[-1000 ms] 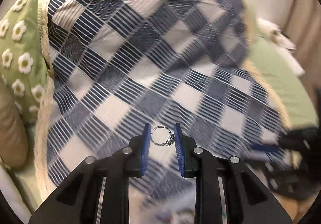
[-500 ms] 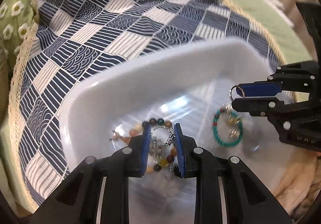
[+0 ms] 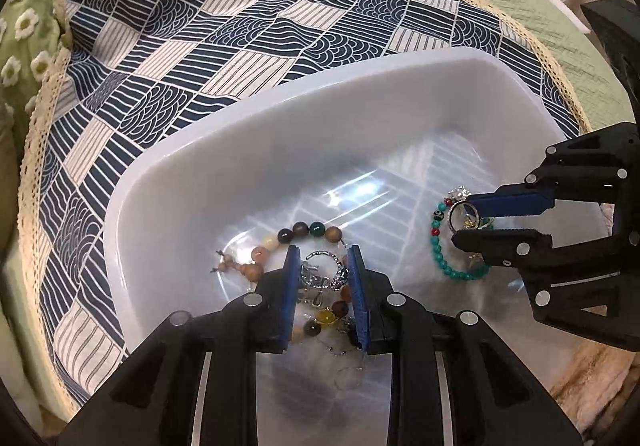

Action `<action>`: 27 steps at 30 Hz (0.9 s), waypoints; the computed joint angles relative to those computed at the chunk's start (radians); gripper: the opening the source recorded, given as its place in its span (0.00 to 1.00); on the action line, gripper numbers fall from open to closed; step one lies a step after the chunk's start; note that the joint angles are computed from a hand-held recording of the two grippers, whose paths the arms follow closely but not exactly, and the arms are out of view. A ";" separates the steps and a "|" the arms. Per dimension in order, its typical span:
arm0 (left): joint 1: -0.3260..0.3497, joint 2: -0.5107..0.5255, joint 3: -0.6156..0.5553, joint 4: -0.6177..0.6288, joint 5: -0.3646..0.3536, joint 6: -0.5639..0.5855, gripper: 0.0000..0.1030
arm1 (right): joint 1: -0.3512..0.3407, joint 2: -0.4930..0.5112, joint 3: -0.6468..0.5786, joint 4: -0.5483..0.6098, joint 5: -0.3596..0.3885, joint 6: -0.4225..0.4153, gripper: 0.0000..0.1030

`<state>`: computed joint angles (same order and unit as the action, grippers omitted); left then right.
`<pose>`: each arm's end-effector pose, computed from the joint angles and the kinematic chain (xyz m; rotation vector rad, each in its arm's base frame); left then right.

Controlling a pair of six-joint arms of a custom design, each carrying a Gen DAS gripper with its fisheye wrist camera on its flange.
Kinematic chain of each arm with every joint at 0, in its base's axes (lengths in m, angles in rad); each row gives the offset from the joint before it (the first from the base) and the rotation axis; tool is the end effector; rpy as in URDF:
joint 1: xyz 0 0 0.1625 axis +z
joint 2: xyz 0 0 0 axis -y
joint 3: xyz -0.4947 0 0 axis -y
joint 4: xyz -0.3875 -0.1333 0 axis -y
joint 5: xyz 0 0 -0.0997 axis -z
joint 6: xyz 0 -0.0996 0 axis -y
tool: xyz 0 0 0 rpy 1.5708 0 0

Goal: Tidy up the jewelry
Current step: 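Carry the silver ring to the tray with the left gripper while the right carries the gold ring, then open both grippers to drop the two rings into the tray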

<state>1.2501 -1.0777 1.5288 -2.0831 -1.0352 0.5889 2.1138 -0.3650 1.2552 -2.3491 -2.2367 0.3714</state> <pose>-0.0420 -0.7106 0.3499 1.1237 2.3479 0.0165 0.4729 -0.6447 -0.0510 0.2609 -2.4716 0.2545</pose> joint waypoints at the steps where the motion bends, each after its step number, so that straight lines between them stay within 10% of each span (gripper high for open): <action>1: 0.001 0.001 -0.003 0.005 -0.001 -0.004 0.25 | 0.000 -0.002 0.002 -0.008 0.001 0.000 0.21; 4: 0.002 0.001 -0.006 0.000 -0.003 -0.007 0.47 | 0.005 -0.010 0.016 -0.042 -0.026 0.009 0.43; 9: -0.006 -0.018 0.013 -0.045 -0.020 0.027 0.52 | 0.018 -0.029 0.048 -0.131 -0.079 0.008 0.50; 13: -0.024 -0.061 0.082 -0.280 -0.035 0.113 0.85 | 0.044 -0.041 0.081 -0.253 -0.185 -0.016 0.75; 16: -0.024 -0.072 0.092 -0.375 -0.056 0.128 0.86 | 0.052 -0.054 0.108 -0.316 -0.229 -0.014 0.90; 27: -0.021 -0.074 0.105 -0.492 -0.045 0.151 0.86 | 0.042 -0.056 0.121 -0.234 -0.235 0.068 0.92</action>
